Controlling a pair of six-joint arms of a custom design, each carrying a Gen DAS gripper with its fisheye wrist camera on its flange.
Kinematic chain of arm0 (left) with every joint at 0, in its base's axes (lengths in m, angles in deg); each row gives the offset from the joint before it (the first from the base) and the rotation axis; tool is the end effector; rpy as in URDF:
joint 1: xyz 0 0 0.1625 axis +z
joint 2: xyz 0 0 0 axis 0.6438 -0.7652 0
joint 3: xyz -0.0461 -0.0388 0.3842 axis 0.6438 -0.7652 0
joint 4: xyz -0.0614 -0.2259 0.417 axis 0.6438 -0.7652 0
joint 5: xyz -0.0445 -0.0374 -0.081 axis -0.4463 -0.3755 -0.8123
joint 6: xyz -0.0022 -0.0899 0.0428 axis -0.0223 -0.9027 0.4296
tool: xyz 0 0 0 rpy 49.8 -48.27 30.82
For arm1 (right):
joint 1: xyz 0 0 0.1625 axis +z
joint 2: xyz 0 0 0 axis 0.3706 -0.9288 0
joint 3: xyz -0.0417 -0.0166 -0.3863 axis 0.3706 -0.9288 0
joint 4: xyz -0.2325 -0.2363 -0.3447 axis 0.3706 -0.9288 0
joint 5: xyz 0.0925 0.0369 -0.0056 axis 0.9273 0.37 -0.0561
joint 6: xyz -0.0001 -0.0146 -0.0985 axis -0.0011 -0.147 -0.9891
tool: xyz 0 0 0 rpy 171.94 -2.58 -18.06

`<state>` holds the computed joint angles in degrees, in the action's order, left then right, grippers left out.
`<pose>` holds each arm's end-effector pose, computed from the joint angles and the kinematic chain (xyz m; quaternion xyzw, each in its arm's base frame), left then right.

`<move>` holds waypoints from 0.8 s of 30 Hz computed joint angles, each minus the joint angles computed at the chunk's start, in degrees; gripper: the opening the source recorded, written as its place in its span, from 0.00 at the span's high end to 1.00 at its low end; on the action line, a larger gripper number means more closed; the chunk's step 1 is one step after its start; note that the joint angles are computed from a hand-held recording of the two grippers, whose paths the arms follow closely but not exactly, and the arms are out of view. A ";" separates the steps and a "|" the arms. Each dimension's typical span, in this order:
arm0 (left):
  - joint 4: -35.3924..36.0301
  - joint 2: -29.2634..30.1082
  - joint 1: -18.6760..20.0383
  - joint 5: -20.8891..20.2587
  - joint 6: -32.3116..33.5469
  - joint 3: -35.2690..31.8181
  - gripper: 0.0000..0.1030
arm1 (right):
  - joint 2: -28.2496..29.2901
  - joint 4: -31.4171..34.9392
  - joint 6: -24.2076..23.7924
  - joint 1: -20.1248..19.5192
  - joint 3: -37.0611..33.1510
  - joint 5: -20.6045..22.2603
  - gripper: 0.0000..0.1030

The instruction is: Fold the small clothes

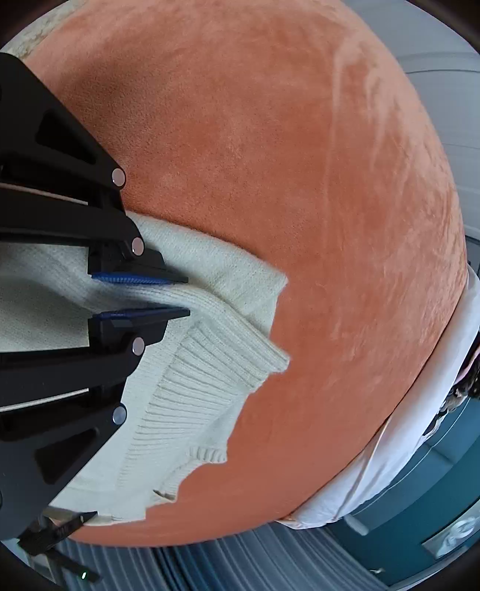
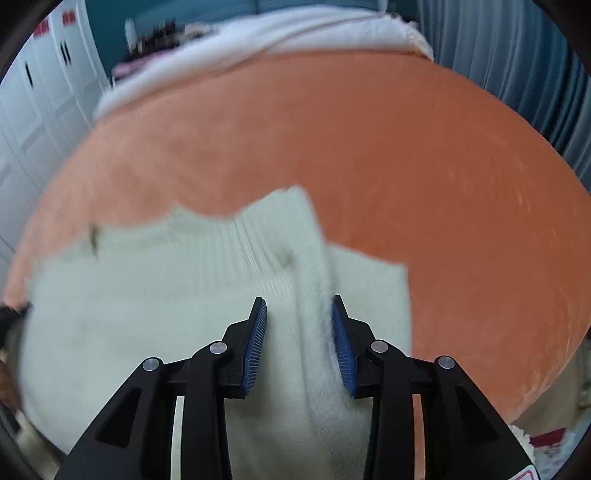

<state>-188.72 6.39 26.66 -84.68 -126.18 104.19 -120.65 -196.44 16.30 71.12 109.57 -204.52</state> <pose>-0.0184 -0.5809 0.1960 -0.2520 0.8446 -0.3959 0.2577 0.1201 -0.7973 0.0968 0.2188 -0.9029 0.1746 0.3263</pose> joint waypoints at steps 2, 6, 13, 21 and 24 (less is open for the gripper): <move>1.39 -0.22 -0.14 0.35 0.00 -0.09 0.89 | -1.01 -4.40 -0.80 0.07 2.35 1.11 0.64; 0.95 -0.40 -0.17 0.39 0.80 0.30 0.89 | -7.66 -3.50 4.88 1.62 8.11 10.81 0.65; 0.88 0.04 -0.68 1.77 0.32 0.56 0.89 | -5.22 7.67 0.03 4.75 11.27 12.68 0.66; 1.17 -0.21 -0.87 1.83 0.62 0.82 0.89 | -4.97 7.67 0.35 7.55 11.81 13.41 0.71; 0.42 -0.62 -1.00 1.44 -0.56 1.39 0.88 | -2.69 11.46 -1.07 7.78 10.78 10.80 0.69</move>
